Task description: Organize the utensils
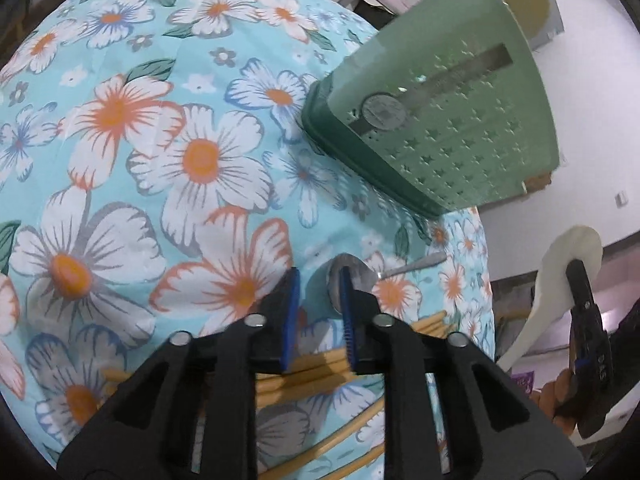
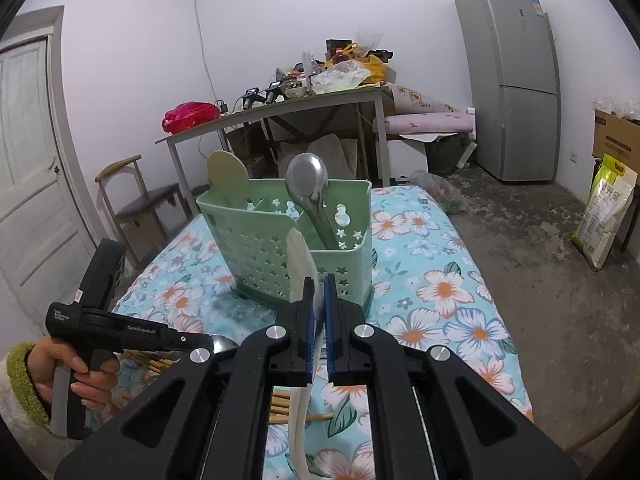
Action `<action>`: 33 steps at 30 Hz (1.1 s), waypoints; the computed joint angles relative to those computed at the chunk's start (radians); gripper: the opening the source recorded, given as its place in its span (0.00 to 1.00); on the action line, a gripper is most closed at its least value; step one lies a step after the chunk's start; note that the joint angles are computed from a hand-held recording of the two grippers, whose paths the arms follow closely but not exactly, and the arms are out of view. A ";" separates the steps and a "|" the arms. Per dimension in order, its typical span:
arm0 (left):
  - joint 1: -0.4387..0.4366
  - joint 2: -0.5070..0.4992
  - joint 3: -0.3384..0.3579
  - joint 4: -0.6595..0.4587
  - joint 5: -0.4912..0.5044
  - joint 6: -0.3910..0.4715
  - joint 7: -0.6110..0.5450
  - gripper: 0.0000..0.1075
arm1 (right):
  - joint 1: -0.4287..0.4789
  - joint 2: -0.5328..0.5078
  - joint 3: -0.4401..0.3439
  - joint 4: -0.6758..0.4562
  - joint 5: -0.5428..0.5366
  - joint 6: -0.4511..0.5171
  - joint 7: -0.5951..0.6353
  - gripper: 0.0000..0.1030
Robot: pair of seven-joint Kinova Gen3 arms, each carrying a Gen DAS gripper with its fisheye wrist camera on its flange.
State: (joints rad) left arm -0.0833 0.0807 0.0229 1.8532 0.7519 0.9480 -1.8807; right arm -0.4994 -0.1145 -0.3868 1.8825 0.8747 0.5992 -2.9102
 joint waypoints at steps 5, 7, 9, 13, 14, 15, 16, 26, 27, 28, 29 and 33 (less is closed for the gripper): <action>0.015 -0.017 0.000 0.014 -0.001 -0.035 0.009 0.01 | 0.002 -0.002 -0.002 0.004 0.010 -0.003 -0.013 0.05; 0.016 -0.037 0.002 0.015 -0.018 -0.044 0.015 0.01 | 0.004 -0.003 0.002 0.005 0.009 -0.009 -0.013 0.05; 0.027 -0.053 0.002 0.014 -0.038 -0.060 0.025 0.01 | 0.007 -0.006 0.001 0.007 0.013 -0.011 -0.015 0.05; 0.061 -0.101 0.008 0.013 -0.105 -0.113 0.057 0.00 | 0.012 -0.010 -0.007 0.009 0.031 -0.013 -0.028 0.05; 0.070 -0.113 0.009 0.012 -0.124 -0.124 0.067 0.00 | 0.013 -0.012 -0.009 0.010 0.034 -0.014 -0.031 0.05; 0.078 -0.126 0.009 0.012 -0.140 -0.135 0.075 0.00 | 0.014 -0.013 -0.012 0.011 0.041 -0.012 -0.036 0.05; 0.082 -0.135 0.003 0.011 -0.148 -0.135 0.073 0.00 | 0.015 -0.013 -0.016 0.011 0.049 -0.010 -0.043 0.05; 0.145 -0.247 0.009 0.022 -0.321 -0.227 0.161 0.00 | 0.018 -0.031 -0.035 0.013 0.102 -0.005 -0.078 0.04; 0.150 -0.258 0.012 0.023 -0.342 -0.236 0.170 0.00 | 0.019 -0.032 -0.035 0.013 0.104 -0.006 -0.078 0.04; 0.153 -0.272 0.020 0.024 -0.373 -0.247 0.188 0.00 | 0.021 -0.033 -0.035 0.013 0.104 -0.006 -0.081 0.04; 0.156 -0.285 0.027 0.024 -0.402 -0.257 0.206 0.00 | 0.022 -0.034 -0.036 0.013 0.104 -0.006 -0.082 0.04; 0.169 -0.329 0.040 0.027 -0.485 -0.290 0.257 0.00 | 0.028 -0.037 -0.038 0.011 0.100 -0.005 -0.081 0.04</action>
